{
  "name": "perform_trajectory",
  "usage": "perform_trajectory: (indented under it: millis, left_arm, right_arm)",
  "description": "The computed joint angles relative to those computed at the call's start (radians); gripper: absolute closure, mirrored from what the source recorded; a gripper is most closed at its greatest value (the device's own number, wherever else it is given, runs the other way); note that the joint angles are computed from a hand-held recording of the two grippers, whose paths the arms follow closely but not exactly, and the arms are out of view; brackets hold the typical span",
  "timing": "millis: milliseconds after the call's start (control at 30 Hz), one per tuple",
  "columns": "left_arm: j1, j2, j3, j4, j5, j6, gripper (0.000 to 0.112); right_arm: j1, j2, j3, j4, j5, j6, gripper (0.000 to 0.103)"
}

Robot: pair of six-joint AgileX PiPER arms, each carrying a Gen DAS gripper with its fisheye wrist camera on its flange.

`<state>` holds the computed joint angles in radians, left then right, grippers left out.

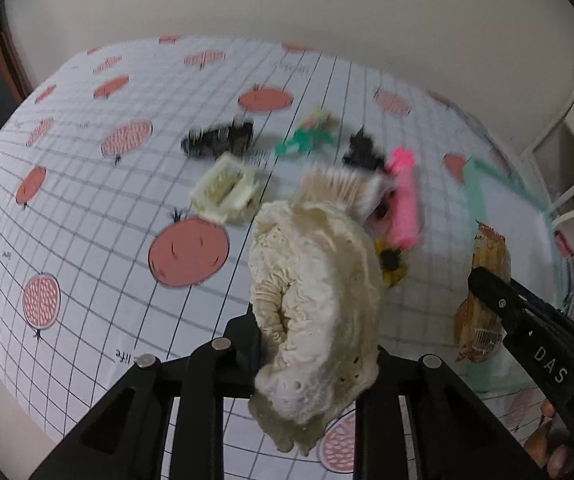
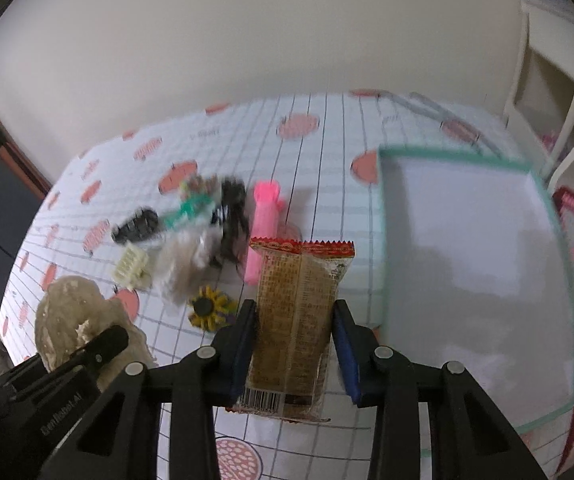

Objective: Organize objects
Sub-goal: 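Carry the scrunchie with left tool while right tool carries the snack bar over the tray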

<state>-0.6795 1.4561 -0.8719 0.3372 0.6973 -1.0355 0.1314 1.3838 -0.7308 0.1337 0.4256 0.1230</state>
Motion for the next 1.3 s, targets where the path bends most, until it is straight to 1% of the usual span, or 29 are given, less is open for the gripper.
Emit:
perform_trajectory:
  millis: [33,67,133,167,200,233,333,433,500,600,700,800,900,1000,1100,1200,1300]
  left_arm:
    - [-0.017,0.005,-0.011,0.025,-0.001,-0.039,0.088]
    - [-0.01,0.006,-0.005,0.033,-0.035,-0.048,0.088]
    - [-0.028,0.007,-0.06,0.057,-0.025,-0.069,0.088]
    - [-0.022,0.017,-0.088,0.058,-0.024,-0.054,0.088]
    - [-0.04,0.018,-0.121,0.077,-0.009,-0.061,0.088]
    - [-0.048,0.032,-0.143,0.092,-0.014,-0.064,0.088]
    - [-0.077,0.055,-0.228,0.101,-0.001,-0.058,0.088]
    - [-0.091,0.106,-0.335,0.095,0.011,-0.044,0.088]
    - [-0.106,0.156,-0.414,0.099,0.017,-0.03,0.088]
    - [-0.126,0.229,-0.526,0.099,0.031,0.002,0.088]
    - [-0.127,0.303,-0.617,0.065,0.032,0.042,0.088]
    - [-0.12,0.377,-0.695,0.016,0.022,0.082,0.088]
    - [-0.119,0.443,-0.751,-0.023,-0.002,0.131,0.088]
    - [-0.127,0.506,-0.796,-0.035,-0.007,0.163,0.088]
    - [-0.123,0.562,-0.828,-0.071,-0.03,0.197,0.088]
    - [-0.119,0.612,-0.865,-0.102,-0.048,0.228,0.088]
    - [-0.124,0.664,-0.917,-0.1,-0.048,0.244,0.088]
  right_arm:
    - [-0.022,-0.029,-0.006,0.016,0.012,-0.021,0.063]
    - [-0.041,-0.044,-0.015,0.025,0.021,-0.037,0.063]
    - [-0.068,-0.086,-0.028,0.005,0.038,-0.038,0.063]
    - [-0.076,-0.099,-0.037,-0.018,0.043,-0.026,0.063]
    - [-0.087,-0.105,-0.05,-0.031,0.049,-0.023,0.063]
    - [-0.104,-0.11,-0.062,-0.03,0.057,-0.033,0.063]
    - [-0.175,-0.108,-0.099,0.041,0.079,-0.117,0.063]
    - [-0.244,-0.09,-0.134,0.084,0.079,-0.193,0.063]
    - [-0.277,-0.072,-0.151,0.091,0.074,-0.217,0.063]
    - [-0.359,-0.03,-0.176,0.193,0.07,-0.343,0.063]
    - [-0.423,0.022,-0.203,0.229,0.065,-0.397,0.063]
    - [-0.487,0.076,-0.221,0.302,0.053,-0.489,0.063]
    - [-0.518,0.128,-0.231,0.286,0.02,-0.499,0.063]
    - [-0.552,0.18,-0.24,0.323,-0.008,-0.55,0.063]
    - [-0.558,0.232,-0.252,0.295,-0.052,-0.539,0.063]
    - [-0.574,0.283,-0.268,0.339,-0.078,-0.586,0.063]
    - [-0.572,0.331,-0.29,0.302,-0.116,-0.561,0.063]
